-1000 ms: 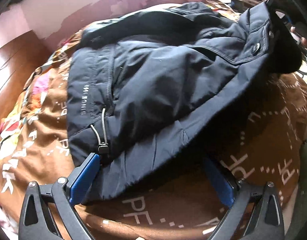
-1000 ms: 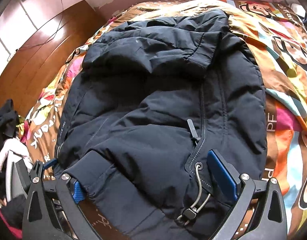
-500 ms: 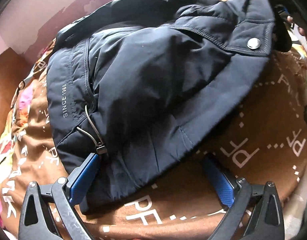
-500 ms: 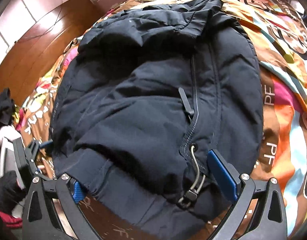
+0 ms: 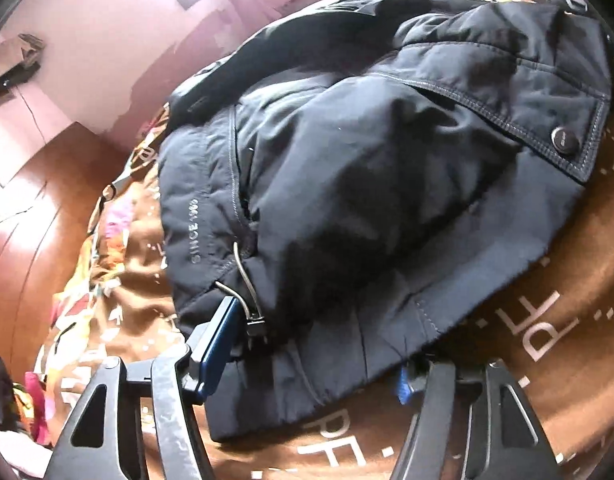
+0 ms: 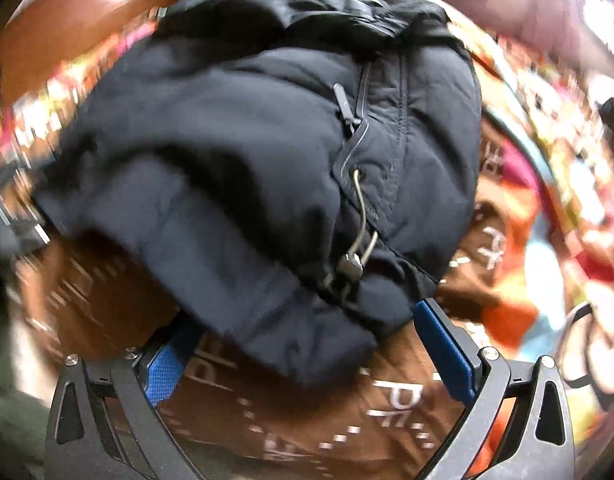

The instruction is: Fold large clothes

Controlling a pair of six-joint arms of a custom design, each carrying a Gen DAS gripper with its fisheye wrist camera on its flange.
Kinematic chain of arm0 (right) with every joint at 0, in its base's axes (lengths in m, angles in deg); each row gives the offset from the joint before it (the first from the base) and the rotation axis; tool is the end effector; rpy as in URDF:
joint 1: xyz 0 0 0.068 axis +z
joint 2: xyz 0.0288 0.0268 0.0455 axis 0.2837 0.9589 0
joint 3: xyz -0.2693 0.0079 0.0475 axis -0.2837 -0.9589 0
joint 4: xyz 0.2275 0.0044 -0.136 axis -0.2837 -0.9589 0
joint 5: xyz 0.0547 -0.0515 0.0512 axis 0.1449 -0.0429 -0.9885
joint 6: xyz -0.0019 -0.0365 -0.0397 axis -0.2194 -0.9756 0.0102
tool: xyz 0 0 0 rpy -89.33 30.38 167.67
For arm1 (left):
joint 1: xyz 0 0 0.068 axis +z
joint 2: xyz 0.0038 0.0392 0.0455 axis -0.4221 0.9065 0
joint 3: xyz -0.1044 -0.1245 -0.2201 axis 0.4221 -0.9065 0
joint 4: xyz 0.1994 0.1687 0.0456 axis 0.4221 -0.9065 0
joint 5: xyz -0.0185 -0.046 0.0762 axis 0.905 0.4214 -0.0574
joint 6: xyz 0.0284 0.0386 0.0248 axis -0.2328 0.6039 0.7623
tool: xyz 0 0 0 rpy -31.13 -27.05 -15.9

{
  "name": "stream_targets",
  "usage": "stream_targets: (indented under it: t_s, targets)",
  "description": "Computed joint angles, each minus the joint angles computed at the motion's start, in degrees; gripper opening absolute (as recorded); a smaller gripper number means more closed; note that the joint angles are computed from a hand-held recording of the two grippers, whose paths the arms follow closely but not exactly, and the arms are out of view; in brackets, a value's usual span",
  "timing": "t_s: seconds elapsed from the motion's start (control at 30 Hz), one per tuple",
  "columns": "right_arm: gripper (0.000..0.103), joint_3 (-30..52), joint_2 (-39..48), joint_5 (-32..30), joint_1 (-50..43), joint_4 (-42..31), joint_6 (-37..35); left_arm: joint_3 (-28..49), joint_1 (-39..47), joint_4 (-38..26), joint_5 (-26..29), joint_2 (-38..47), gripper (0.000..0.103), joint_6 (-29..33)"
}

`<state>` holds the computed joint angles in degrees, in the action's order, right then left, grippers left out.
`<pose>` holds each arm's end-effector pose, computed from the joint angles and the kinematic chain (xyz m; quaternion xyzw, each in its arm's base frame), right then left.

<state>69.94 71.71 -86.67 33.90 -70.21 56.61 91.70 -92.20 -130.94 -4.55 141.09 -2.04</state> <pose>0.2339 0.0737 0.1351 -0.2455 0.9415 0.0161 0.2305 0.0961 -0.1642 0.1166 0.1362 0.9142 0.2183 0.3131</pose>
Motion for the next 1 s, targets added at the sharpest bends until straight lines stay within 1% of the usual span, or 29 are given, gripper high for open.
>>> stream_targets:
  t_s: [0.1,0.13,0.17,0.2,0.23,0.3,0.33,0.37,0.4,0.43,0.47,0.5,0.53,0.57,0.63,0.7,0.77,0.83,0.87,0.9,1.0]
  targets:
    - [0.101,-3.84,1.08,13.40,7.01,7.70,-0.96,0.22,0.47,-0.80,-1.37,-0.35,0.055,0.48]
    - [0.101,-4.40,1.65,17.07,8.46,9.95,-0.97,0.94,-0.18,-2.15,-1.90,0.01,0.051,-0.41]
    - [0.101,-4.97,2.26,20.59,9.83,12.39,-0.57,1.22,0.43,-2.29,-2.53,-0.35,0.046,0.74]
    - [0.101,-5.42,2.54,23.23,10.65,14.77,0.02,1.71,0.13,-3.00,-3.02,-0.25,0.043,0.68]
    - [0.101,-5.50,2.47,24.13,10.78,15.95,0.55,2.33,-0.36,-4.07,-3.71,-0.10,0.040,0.28]
    - [0.100,-6.71,1.08,25.17,10.44,19.24,0.97,3.72,-1.31,-6.26,-4.67,0.49,0.037,-1.16]
    - [0.094,-7.86,0.00,25.38,10.10,21.12,0.36,4.25,-1.71,-7.48,-5.09,0.20,0.035,-1.96]
    - [0.079,-8.98,-1.30,25.26,10.07,23.10,-0.75,4.28,-1.63,-7.91,-5.38,-0.42,0.034,-2.06]
    - [0.070,-8.96,-1.56,25.23,10.61,23.33,-0.99,4.74,-2.01,-9.15,-5.77,-0.87,0.033,-2.95]
    - [0.056,-9.23,-2.52,24.43,10.27,23.19,-1.89,4.90,-2.21,-10.11,-6.29,-1.68,0.030,-3.45]
    - [0.048,-9.08,-2.81,24.48,10.53,22.96,-1.92,5.12,-2.37,-11.07,-6.73,-2.58,0.028,-3.86]
    - [0.044,-9.14,-3.66,24.08,10.33,22.72,-2.26,5.65,-2.47,-12.38,-7.05,-3.59,0.027,-4.27]
    - [0.034,-9.05,-4.47,23.53,10.05,22.22,-2.33,5.86,-2.33,-12.94,-7.28,-4.39,0.027,-4.12]
    - [0.030,-8.40,-5.49,22.83,9.63,20.87,-1.92,6.65,-2.40,-14.36,-7.66,-5.26,0.026,-4.35]
    - [0.025,-8.00,-9.12,21.20,8.28,17.96,-0.66,8.14,-1.85,-16.24,-8.30,-7.78,0.026,-3.39]
    - [0.024,-5.40,-12.21,18.07,6.34,13.82,1.53,9.17,-0.39,-16.22,-8.55,-10.86,0.022,-0.27]
    - [0.021,-1.62,-13.51,12.29,2.39,10.20,2.98,10.65,2.37,-15.08,-8.92,-14.17,0.018,4.59]
    - [0.021,1.94,-13.49,7.15,-1.16,7.42,3.98,12.72,5.43,-13.78,-8.66,-17.35,0.016,8.86]
    - [0.021,2.80,-13.50,5.61,-1.93,6.68,4.67,13.65,6.70,-13.11,-8.21,-18.50,0.015,10.51]
    - [0.021,4.94,-13.08,2.08,-4.01,5.21,5.38,14.46,8.55,-11.96,-7.24,-20.01,0.014,12.88]
    - [0.021,7.82,-12.40,-3.24,-7.48,2.89,6.96,16.66,15.26,-7.87,-2.82,-23.56,0.013,20.80]
